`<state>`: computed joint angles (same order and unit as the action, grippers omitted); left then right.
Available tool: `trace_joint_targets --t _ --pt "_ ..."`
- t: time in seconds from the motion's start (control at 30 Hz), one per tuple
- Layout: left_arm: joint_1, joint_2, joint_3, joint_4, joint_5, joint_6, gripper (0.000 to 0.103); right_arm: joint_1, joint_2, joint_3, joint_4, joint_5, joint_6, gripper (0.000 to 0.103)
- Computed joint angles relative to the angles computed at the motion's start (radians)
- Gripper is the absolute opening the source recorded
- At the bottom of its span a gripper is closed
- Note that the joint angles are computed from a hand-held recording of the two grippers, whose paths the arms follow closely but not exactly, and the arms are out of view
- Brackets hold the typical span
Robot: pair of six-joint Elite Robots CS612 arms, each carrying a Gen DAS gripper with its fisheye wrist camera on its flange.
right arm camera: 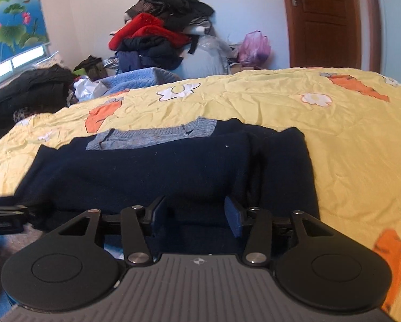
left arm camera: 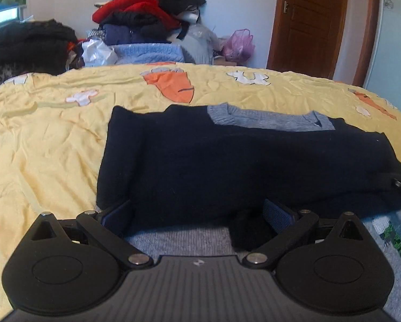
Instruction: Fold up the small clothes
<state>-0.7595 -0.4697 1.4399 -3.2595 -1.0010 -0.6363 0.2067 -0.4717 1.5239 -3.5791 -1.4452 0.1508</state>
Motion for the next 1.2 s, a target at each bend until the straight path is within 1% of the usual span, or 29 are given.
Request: trace_joint_targets --t 0.07,0.17,0.2,0.27,0.3,0.33,0.37,0.4,0.43,0.47,0.57,0.6,0.67,0.73,0.8,0.87,0.93,1.0,1.07,1.2 --pt "-0.005 -0.001 0.003 0.004 0.013 0.005 0.103 0.003 -0.015 0.034 -0.027 -0.014 0.023 0.058" --pt "-0.008 -0.004 -0.001 0.021 0.031 0.011 0.103 -0.004 -0.034 0.098 -0.055 0.011 0.043 0.067" --pt "-0.008 -0.004 -0.001 0.024 0.031 0.009 0.103 -0.004 -0.037 0.116 -0.057 0.011 0.039 0.067" --pt "-0.007 -0.007 0.001 0.030 0.030 0.008 0.103 0.001 -0.030 0.144 -0.117 -0.011 -0.037 0.075" --pt "-0.007 -0.008 0.000 0.034 0.030 0.008 0.103 0.003 -0.034 0.155 -0.123 -0.019 -0.054 0.078" --pt "-0.009 -0.009 0.000 0.039 0.034 0.007 0.103 0.003 -0.035 0.160 -0.127 -0.017 -0.046 0.085" --pt "-0.010 -0.009 -0.002 0.044 0.038 0.008 0.103 0.002 -0.035 0.160 -0.124 -0.012 -0.045 0.090" --pt "-0.011 -0.009 -0.004 0.052 0.044 0.009 0.103 0.002 -0.035 0.157 -0.115 -0.005 -0.054 0.094" --pt "-0.013 -0.009 -0.007 0.062 0.050 0.010 0.103 0.004 -0.036 0.152 -0.101 -0.003 -0.070 0.100" --pt "-0.014 -0.009 -0.008 0.071 0.056 0.012 0.103 0.009 -0.038 0.147 -0.081 -0.012 -0.094 0.102" --pt "-0.021 -0.014 -0.006 0.094 0.077 0.015 0.103 0.033 -0.040 0.134 -0.032 -0.085 -0.163 0.103" --pt "-0.025 -0.017 -0.001 0.100 0.084 0.013 0.103 0.035 -0.041 0.135 -0.031 -0.089 -0.167 0.103" --pt "-0.031 -0.025 0.016 0.102 0.082 0.009 0.103 0.030 -0.041 0.139 -0.039 -0.075 -0.155 0.103" --pt "-0.036 -0.042 0.040 0.120 0.072 -0.029 0.103 0.029 -0.041 0.140 -0.042 -0.071 -0.152 0.103" --pt "-0.036 -0.072 0.064 0.193 0.021 -0.099 0.103 0.030 -0.042 0.139 -0.038 -0.077 -0.158 0.103" --pt "-0.053 -0.093 0.095 0.222 0.038 -0.142 0.103 0.031 -0.043 0.140 -0.037 -0.082 -0.162 0.103" --pt "-0.067 -0.110 0.133 0.210 0.028 -0.163 0.103 0.031 -0.043 0.140 -0.036 -0.082 -0.162 0.103" --pt "-0.084 -0.121 0.171 0.179 0.036 -0.167 0.103 0.031 -0.042 0.140 -0.036 -0.082 -0.162 0.103" --pt "-0.099 -0.134 0.203 0.167 0.041 -0.177 0.103 0.032 -0.043 0.140 -0.035 -0.084 -0.163 0.103" --pt "-0.119 -0.143 0.237 0.136 0.049 -0.186 0.103 0.032 -0.043 0.141 -0.035 -0.087 -0.165 0.103"
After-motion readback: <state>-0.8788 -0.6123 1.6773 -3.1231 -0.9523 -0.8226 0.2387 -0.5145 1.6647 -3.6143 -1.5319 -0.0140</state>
